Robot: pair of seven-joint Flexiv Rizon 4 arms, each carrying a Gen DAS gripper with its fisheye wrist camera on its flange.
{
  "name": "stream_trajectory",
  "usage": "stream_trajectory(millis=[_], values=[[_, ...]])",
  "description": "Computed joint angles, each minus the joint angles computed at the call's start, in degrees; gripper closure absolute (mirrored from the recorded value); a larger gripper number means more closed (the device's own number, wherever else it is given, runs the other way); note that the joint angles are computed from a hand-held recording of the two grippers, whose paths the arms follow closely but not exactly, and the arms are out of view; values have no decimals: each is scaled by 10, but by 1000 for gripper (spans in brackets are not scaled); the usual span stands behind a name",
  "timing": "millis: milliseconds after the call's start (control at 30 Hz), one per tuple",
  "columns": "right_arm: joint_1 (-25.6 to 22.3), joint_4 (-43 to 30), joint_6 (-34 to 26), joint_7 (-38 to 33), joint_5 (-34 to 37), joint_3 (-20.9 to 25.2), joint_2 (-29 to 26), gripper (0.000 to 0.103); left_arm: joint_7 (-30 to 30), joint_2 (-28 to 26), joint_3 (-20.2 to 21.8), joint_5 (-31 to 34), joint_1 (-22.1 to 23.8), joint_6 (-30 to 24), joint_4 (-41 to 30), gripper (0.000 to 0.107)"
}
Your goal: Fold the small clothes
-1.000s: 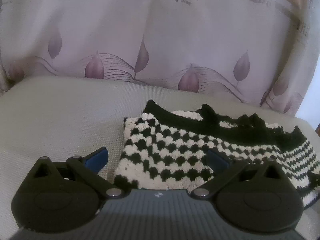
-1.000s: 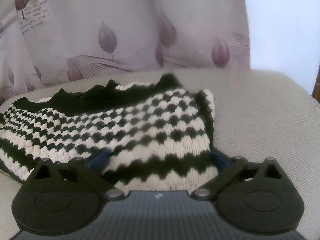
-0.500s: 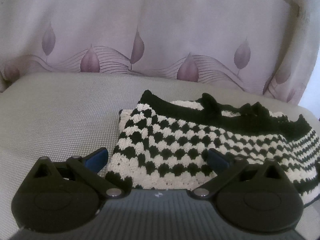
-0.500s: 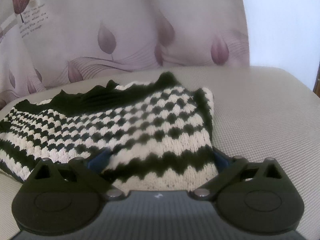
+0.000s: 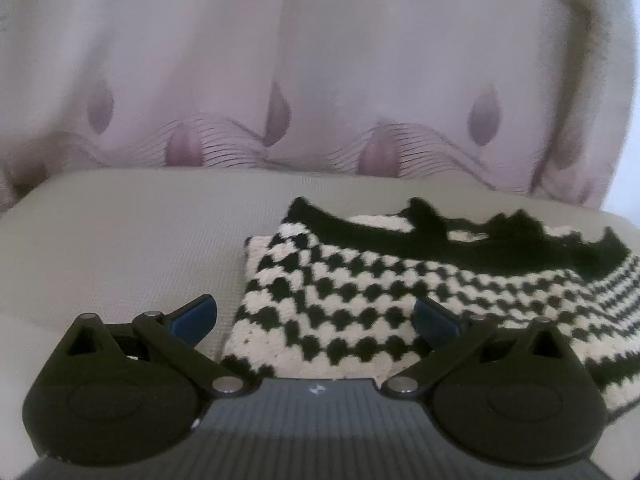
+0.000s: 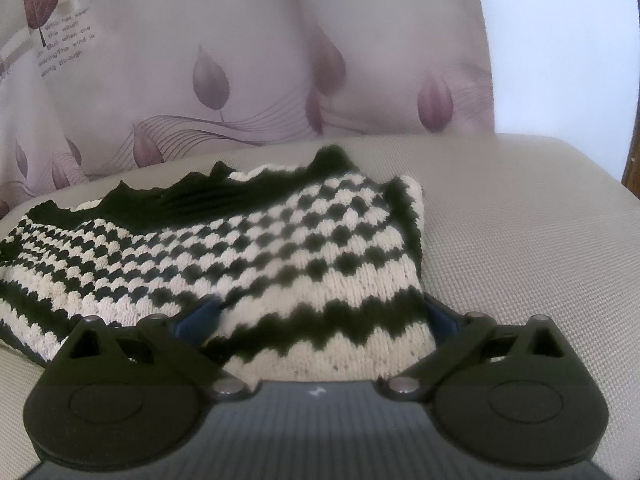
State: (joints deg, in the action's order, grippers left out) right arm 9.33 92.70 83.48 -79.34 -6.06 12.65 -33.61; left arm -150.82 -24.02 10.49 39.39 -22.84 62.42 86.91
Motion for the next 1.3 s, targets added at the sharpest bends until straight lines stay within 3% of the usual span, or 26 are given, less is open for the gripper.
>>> stream_trajectory(millis=[100, 133, 300, 400, 467, 567, 667, 833, 933, 1033, 1100, 1133, 1200, 1233, 1300], values=[[-10, -3, 0, -11, 6, 14, -3, 0, -12, 7, -7, -17, 25, 92, 34, 4], [-9, -4, 0, -11, 7, 12, -3, 0, 17, 11, -27, -55, 51, 129, 54, 4], [6, 7, 17, -4, -1, -7, 1, 0, 194, 28, -126, -236, 154, 186, 126, 4], [2, 17, 41, -9, -4, -3, 3, 0, 217, 28, -119, -271, 155, 204, 137, 6], [11, 24, 49, -4, -12, -14, 5, 0, 257, 23, -135, -307, 170, 200, 140, 12], [11, 23, 43, 0, -23, -15, 6, 0, 343, 12, -201, -401, 223, 196, 155, 15], [-1, 21, 40, -4, -21, 0, 4, 0, 347, 1, -178, -420, 209, 179, 146, 18], [-9, 19, 39, -7, -16, 10, 2, 0, 447, -1, -232, -494, 252, 203, 174, 19], [-9, 19, 39, -8, -16, 10, 2, 0, 489, -5, -213, -496, 235, 165, 153, 19], [-8, 20, 44, -8, -15, 7, 2, 0, 571, -14, -264, -555, 269, 167, 155, 20], [-5, 24, 52, -6, -17, 2, 3, 0, 613, -19, -301, -601, 292, 180, 164, 31], [-4, 26, 57, -5, -18, 1, 4, 0, 632, -20, -315, -619, 299, 182, 166, 49], [-3, 30, 63, -2, -20, -1, 5, 0, 669, -24, -354, -669, 325, 186, 177, 72], [-4, 30, 64, -1, -20, 0, 5, 0, 693, -25, -390, -706, 347, 203, 191, 74], [-8, 31, 66, 0, -21, 5, 5, 0, 710, -25, -407, -736, 351, 230, 204, 76]])
